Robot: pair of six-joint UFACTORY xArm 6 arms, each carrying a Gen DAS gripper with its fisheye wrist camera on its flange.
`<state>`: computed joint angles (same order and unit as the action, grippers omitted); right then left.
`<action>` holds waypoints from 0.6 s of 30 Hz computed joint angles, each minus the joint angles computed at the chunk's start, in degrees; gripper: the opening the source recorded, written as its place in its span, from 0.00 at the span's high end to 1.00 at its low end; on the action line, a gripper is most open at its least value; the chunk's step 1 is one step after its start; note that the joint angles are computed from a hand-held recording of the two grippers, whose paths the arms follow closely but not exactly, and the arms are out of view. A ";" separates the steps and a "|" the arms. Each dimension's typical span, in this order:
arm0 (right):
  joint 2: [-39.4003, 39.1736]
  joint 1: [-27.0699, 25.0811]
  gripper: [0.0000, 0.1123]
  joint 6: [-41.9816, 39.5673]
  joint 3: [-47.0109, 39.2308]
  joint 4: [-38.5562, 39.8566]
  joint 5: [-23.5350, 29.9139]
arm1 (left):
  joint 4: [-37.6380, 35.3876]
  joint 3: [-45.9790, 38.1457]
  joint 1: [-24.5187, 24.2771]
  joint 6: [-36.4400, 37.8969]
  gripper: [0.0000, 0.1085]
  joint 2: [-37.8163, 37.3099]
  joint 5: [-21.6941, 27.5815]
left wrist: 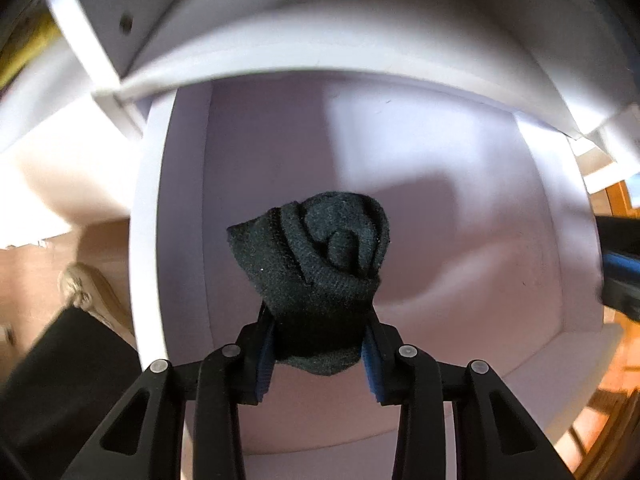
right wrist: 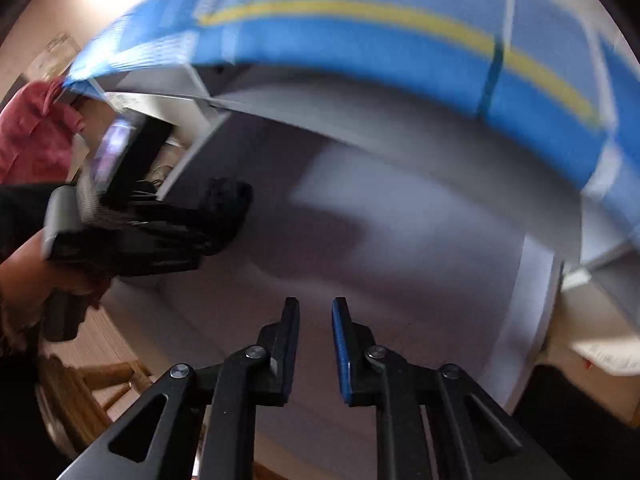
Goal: Organize soft objects
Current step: 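Return the open right tool into the empty drawer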
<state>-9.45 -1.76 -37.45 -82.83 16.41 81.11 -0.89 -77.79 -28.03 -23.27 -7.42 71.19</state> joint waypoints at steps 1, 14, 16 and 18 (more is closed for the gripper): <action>0.76 -0.24 0.86 1.21 -0.04 0.45 0.15 | 0.61 -0.15 -0.22 0.80 0.66 -0.08 -0.07; 8.19 -2.22 0.85 9.91 -1.55 -2.88 7.13 | 3.67 -6.63 -4.74 18.25 0.66 -4.55 3.53; 8.50 -2.15 0.85 10.47 -1.53 -3.40 7.56 | 2.39 -6.93 -4.90 19.81 0.66 -6.07 3.73; 8.97 -2.29 0.85 11.23 -1.85 -3.27 7.52 | 1.59 -8.26 -5.50 20.57 0.66 -6.86 4.14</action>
<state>-0.48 -4.04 -26.23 -84.68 13.14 88.62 0.70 -86.05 -33.54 -2.70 -14.28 75.33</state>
